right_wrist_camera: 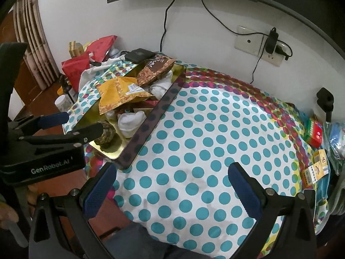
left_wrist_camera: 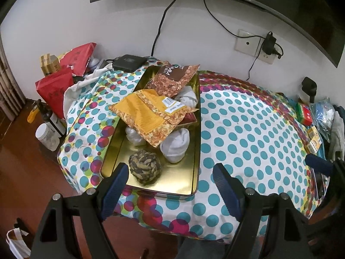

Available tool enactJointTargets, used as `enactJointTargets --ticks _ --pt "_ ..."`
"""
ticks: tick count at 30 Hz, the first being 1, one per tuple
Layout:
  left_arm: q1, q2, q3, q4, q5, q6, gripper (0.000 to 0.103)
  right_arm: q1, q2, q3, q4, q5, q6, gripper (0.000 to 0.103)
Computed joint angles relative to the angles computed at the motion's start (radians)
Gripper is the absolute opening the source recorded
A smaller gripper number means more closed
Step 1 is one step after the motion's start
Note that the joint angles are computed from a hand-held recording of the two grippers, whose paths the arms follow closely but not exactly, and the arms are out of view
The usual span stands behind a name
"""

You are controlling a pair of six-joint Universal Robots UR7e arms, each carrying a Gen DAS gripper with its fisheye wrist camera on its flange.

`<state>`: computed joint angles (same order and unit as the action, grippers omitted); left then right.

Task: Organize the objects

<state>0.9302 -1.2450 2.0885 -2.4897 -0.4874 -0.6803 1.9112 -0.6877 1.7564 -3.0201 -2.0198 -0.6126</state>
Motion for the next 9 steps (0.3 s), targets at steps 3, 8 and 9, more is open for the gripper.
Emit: enactJointTargets --ticks 3,8,9 --pt "0.003 0.004 -0.006 0.021 -0.001 -0.012 0.083 0.004 0.003 -0.004 0.006 -0.007 0.002 0.103" --pt "0.003 0.002 -0.014 0.072 0.013 -0.052 0.083 0.005 0.007 -0.009 0.022 -0.005 -0.011 0.103" --pt "0.004 0.001 -0.02 0.103 0.018 -0.076 0.083 0.005 0.007 -0.01 0.032 -0.002 -0.01 0.103"
